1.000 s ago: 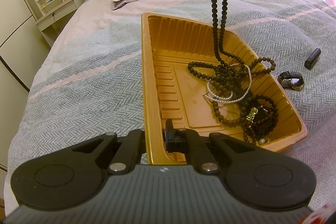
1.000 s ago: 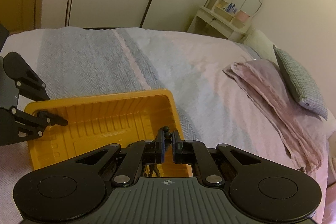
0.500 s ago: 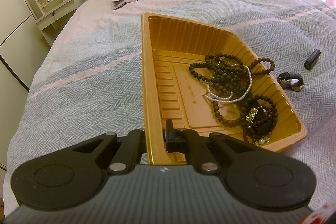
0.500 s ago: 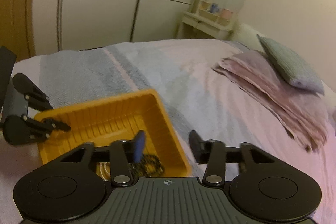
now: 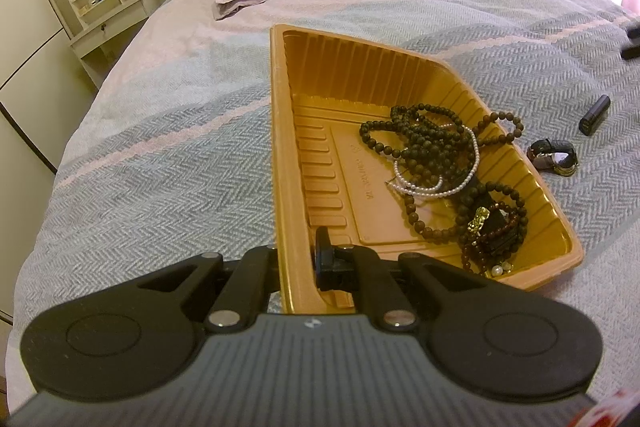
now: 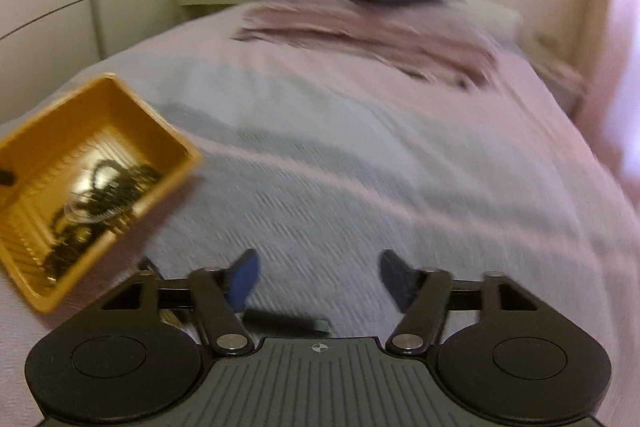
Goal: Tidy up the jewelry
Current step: 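Move the open right tool back to the black cylindrical case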
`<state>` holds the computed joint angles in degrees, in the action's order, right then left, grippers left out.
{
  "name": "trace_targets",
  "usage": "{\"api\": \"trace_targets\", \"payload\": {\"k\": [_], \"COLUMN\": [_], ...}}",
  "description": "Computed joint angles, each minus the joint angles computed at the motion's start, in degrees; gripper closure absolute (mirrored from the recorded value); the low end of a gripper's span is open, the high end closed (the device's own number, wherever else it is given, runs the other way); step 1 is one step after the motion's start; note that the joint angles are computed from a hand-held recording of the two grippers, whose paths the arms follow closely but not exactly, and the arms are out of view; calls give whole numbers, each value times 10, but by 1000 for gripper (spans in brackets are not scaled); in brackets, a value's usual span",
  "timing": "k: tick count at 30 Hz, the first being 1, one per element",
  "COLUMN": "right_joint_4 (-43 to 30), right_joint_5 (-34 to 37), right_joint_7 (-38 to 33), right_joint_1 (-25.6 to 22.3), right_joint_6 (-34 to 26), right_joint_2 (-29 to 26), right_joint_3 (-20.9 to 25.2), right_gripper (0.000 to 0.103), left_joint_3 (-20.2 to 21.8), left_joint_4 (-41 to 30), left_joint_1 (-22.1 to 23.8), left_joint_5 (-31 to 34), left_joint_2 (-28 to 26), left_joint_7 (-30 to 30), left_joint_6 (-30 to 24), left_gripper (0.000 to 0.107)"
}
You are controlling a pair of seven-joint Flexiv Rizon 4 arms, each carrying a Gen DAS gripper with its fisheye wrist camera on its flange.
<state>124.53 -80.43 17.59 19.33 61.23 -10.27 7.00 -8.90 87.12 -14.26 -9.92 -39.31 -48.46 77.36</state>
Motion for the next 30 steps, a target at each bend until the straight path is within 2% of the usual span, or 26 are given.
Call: {"api": "trace_targets", "payload": {"k": [6, 14, 20, 27, 30], "right_joint_4": [33, 18, -15, -39, -41], "right_joint_5": [-68, -132, -103, -14, 6], "right_joint_7": [146, 264, 209, 76, 64], "right_joint_1": [-2, -5, 5, 35, 45], "right_joint_6": [16, 17, 5, -31, -41], "right_joint_2": [-13, -49, -83, -107, -110], "right_joint_3": [2, -3, -8, -16, -22], "right_gripper": [22, 13, 11, 11, 11], "left_joint_3": [1, 4, 5, 5, 5], "left_joint_4": [2, 1, 0, 0, 0], "left_joint_1": [-1, -3, -4, -4, -4], "left_joint_5": [0, 4, 5, 6, 7], "left_joint_2": [2, 3, 2, 3, 3], "left_joint_7": [-3, -7, -9, -8, -8], "left_joint_6": [-3, -4, -6, -6, -7], "left_gripper": [103, 103, 103, 103, 103]}}
